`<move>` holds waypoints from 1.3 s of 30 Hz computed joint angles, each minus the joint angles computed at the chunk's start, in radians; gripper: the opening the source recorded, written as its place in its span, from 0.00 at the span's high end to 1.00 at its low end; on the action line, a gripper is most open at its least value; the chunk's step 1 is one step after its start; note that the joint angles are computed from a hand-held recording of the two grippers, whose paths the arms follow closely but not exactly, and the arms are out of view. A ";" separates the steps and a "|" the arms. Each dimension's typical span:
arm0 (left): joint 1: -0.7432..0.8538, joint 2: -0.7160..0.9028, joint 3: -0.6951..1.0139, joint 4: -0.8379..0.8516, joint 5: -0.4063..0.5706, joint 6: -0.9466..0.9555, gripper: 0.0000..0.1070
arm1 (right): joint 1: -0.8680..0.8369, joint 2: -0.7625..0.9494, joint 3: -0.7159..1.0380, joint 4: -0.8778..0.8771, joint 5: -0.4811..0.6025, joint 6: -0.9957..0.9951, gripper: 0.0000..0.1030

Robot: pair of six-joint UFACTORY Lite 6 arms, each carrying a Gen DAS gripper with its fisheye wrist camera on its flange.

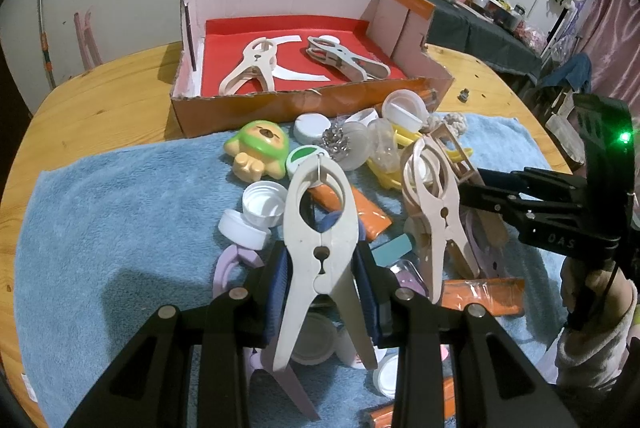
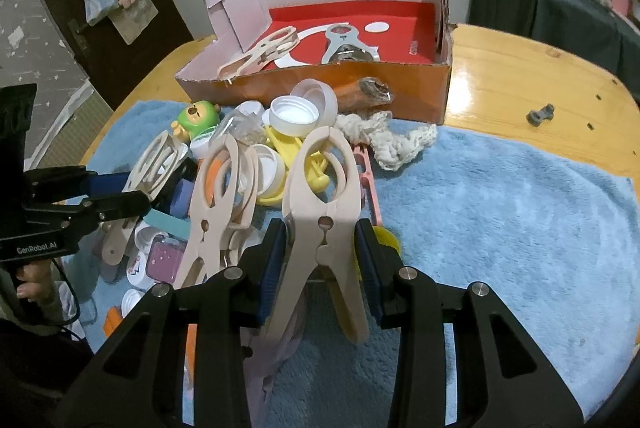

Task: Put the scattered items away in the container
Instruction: 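Hold both clamps closed and lift them up out of the pile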

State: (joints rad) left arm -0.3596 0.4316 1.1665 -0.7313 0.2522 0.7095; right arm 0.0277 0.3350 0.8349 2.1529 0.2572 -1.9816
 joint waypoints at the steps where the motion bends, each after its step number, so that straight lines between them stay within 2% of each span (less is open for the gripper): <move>1: 0.000 0.000 0.000 0.000 0.000 0.001 0.67 | 0.000 0.000 0.002 0.001 -0.005 0.003 0.58; 2: 0.000 0.000 -0.001 -0.001 -0.001 0.002 0.67 | 0.002 -0.006 -0.006 0.045 -0.005 -0.036 0.50; 4: 0.000 0.002 0.001 -0.002 0.001 0.002 0.67 | 0.004 -0.016 -0.017 0.073 0.002 -0.066 0.45; 13: -0.004 -0.001 -0.001 0.003 -0.001 -0.003 0.67 | 0.008 -0.001 0.016 0.089 -0.019 -0.086 0.45; 15: -0.004 -0.001 -0.002 -0.003 -0.001 0.002 0.67 | 0.010 0.006 0.023 0.095 -0.017 -0.093 0.47; 16: -0.005 -0.001 -0.002 -0.005 0.000 0.003 0.67 | 0.011 0.009 0.026 0.088 -0.019 -0.089 0.58; 17: -0.005 -0.001 -0.002 -0.004 0.000 0.003 0.67 | 0.012 0.007 0.023 0.087 -0.017 -0.088 0.63; 29: 0.000 -0.016 -0.014 -0.057 -0.008 0.063 0.67 | 0.003 -0.042 -0.018 0.107 -0.009 -0.112 0.63; 39: 0.009 -0.040 -0.025 -0.093 -0.011 0.103 0.67 | 0.008 -0.115 -0.049 0.094 -0.042 -0.099 0.63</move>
State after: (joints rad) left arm -0.3502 0.3918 1.1410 -0.8241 0.2411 0.8123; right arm 0.0357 0.2201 0.7855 2.2470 0.2153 -2.0803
